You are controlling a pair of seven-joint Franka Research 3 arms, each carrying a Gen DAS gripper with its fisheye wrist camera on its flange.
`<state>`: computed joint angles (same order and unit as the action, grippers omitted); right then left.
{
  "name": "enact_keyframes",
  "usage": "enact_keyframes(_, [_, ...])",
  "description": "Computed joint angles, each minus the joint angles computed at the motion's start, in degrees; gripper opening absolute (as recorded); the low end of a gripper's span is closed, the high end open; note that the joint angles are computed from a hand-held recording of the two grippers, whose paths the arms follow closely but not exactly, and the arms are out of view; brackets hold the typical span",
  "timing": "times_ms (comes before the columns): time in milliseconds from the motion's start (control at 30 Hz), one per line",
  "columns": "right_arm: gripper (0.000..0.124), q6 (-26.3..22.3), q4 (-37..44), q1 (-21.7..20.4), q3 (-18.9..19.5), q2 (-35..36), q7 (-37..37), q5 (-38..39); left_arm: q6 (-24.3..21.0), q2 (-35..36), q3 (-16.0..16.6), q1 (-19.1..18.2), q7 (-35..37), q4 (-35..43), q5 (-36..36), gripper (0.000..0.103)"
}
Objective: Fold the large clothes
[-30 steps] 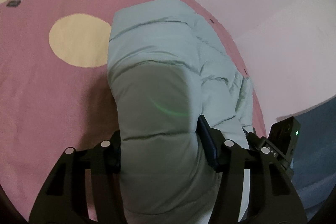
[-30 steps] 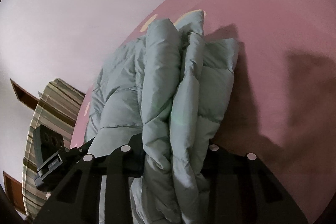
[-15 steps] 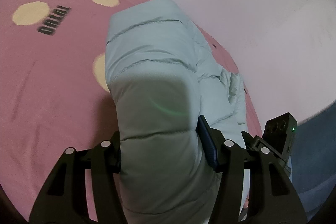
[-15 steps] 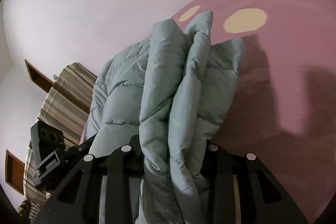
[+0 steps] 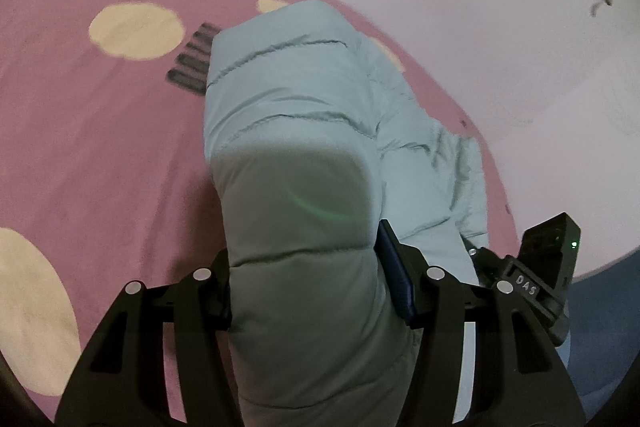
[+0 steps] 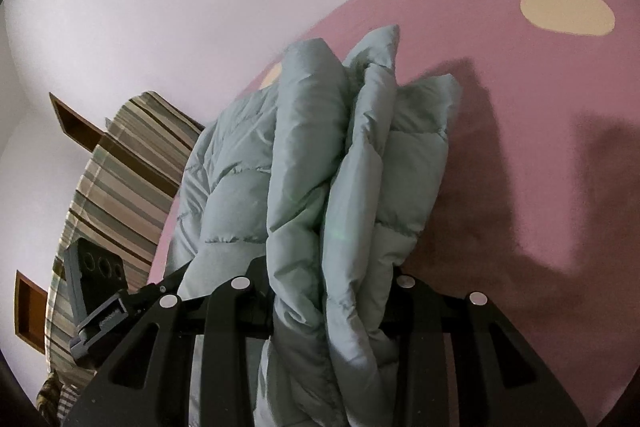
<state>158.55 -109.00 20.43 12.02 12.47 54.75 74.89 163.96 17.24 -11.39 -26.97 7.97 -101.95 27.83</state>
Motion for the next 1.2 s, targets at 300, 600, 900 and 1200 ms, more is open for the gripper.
enact_keyframes(300, [0.034,0.8,2.3,-0.3,1.0,3.3,3.7,-0.6,2.3,0.2,0.0,0.6,0.4,-2.0,-1.2,0.057])
enact_keyframes(600, [0.058,1.3,0.4,-0.4,0.3,1.1,4.5,-2.5,5.2,-1.2,-1.2,2.8,2.4,-4.8,-4.6,0.065])
enact_keyframes(900, [0.07,0.1,3.3,-1.2,-1.5,2.3,10.6,-7.7,5.7,-1.2,0.0,4.1,3.6,-4.7,-6.9,0.076])
enact_keyframes(1200, [0.061,-3.2,11.3,-4.5,-0.2,9.3,18.7,-13.4,-1.9,5.4,-1.8,6.6,13.7,5.3,-11.9,0.076])
